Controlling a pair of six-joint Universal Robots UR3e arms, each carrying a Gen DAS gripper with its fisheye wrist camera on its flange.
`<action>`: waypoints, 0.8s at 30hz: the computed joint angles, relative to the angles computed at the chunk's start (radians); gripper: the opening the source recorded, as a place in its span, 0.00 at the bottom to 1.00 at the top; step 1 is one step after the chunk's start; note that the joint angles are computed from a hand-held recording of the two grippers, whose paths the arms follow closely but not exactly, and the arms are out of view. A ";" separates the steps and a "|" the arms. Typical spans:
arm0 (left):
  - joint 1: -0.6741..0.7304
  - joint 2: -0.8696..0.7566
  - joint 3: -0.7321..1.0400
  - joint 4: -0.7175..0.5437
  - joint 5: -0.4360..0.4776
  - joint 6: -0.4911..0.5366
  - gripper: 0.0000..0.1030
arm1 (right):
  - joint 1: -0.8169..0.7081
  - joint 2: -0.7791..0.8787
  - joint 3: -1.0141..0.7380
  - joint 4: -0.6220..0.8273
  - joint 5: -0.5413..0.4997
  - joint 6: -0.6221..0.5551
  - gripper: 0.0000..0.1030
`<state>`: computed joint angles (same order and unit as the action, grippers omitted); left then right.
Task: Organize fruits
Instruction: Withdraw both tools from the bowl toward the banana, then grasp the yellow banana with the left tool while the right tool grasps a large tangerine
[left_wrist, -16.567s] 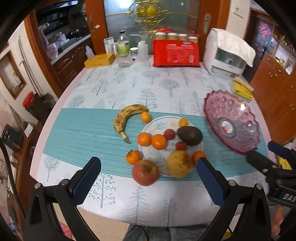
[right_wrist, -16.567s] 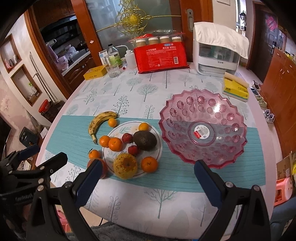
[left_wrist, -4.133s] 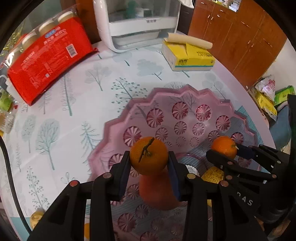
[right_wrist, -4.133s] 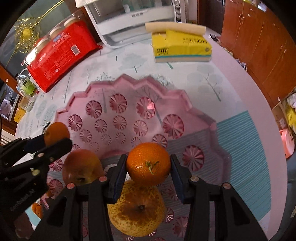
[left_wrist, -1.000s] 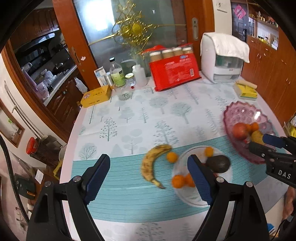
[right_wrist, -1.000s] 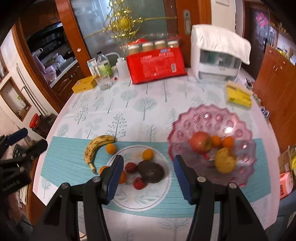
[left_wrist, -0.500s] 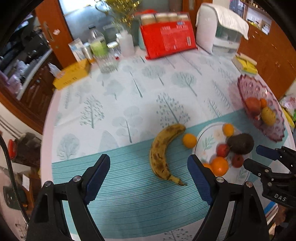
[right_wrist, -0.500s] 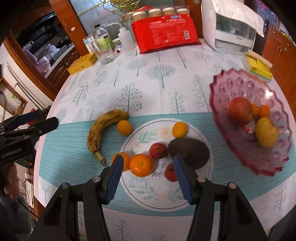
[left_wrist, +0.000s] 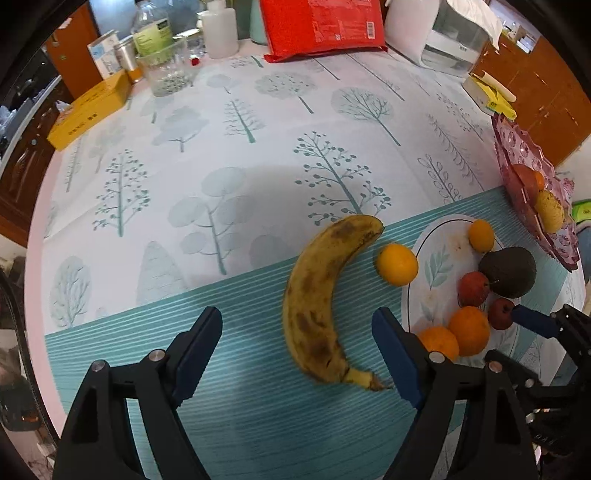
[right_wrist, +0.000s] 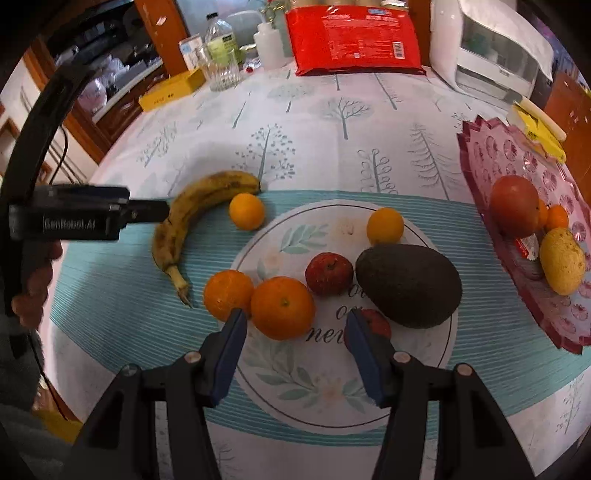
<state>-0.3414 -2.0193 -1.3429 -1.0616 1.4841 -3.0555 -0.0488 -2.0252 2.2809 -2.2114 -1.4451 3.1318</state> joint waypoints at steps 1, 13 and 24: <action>-0.003 -0.010 0.007 0.000 -0.003 0.002 0.78 | 0.008 0.015 0.000 -0.010 -0.009 -0.003 0.55; -0.029 -0.111 0.099 -0.032 -0.022 0.003 0.69 | 0.074 0.157 0.010 -0.123 -0.050 -0.037 0.55; -0.045 -0.166 0.161 -0.058 -0.013 0.007 0.61 | 0.007 0.174 0.055 -0.212 0.047 -0.074 0.44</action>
<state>-0.3864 -2.1850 -1.1817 -1.1197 1.4715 -3.0488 -0.0422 -1.8514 2.3355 -2.4235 -1.3984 3.0576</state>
